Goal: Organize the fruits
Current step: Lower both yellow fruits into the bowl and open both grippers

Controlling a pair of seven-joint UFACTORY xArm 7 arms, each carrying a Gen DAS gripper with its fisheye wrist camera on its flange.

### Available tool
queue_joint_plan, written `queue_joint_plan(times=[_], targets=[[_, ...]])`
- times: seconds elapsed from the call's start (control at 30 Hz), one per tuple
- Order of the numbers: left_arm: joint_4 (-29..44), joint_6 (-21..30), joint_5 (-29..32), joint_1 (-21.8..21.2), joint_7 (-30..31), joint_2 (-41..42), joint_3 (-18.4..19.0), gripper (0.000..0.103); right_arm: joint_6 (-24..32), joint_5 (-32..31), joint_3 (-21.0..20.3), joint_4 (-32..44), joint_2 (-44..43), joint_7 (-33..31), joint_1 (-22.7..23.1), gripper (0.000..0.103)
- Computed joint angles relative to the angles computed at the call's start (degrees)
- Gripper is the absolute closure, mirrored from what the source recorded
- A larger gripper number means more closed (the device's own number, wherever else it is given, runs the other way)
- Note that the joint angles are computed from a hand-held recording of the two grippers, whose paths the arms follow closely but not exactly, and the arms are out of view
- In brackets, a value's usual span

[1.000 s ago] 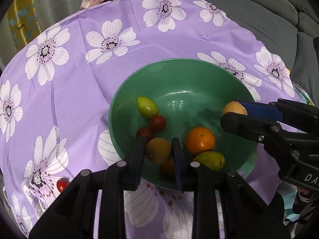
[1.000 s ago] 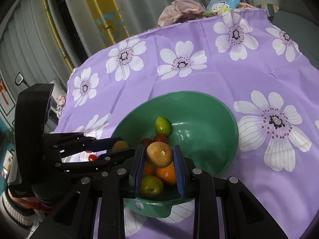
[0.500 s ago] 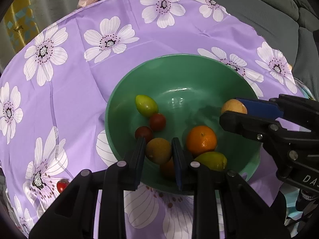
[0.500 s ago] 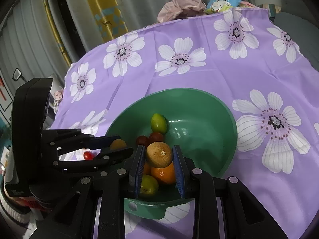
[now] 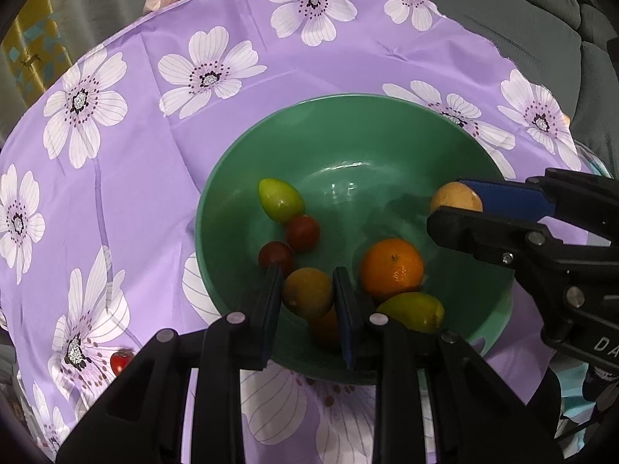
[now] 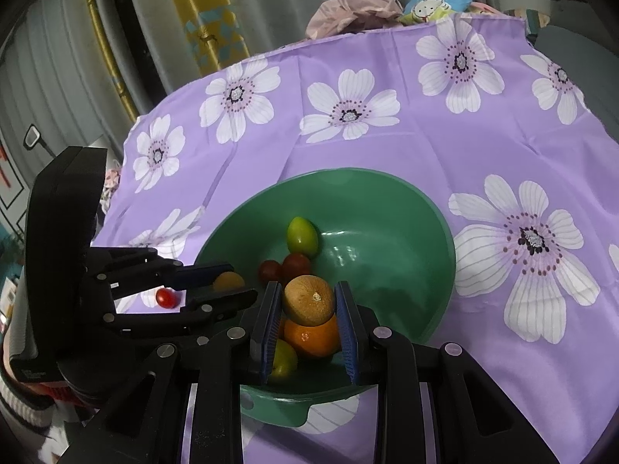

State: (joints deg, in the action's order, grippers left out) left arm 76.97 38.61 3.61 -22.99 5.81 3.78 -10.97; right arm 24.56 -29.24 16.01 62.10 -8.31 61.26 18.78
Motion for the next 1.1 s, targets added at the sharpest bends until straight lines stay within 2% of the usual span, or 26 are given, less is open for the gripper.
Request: queue_joint_plan(times=[0.43,1.1], targets=[[0.9,1.1,0.9,-0.2,-0.4,0.9,0.1,0.077,0.8,1.2,-0.5,0.1,-0.1,-2.2,0.3,0.073],[1.7,1.6,0.5,-0.2,-1.2,1.5,0.3,0.076,1.3,1.1,-0.4,0.9,0.9,-0.8,0.3,0.073]])
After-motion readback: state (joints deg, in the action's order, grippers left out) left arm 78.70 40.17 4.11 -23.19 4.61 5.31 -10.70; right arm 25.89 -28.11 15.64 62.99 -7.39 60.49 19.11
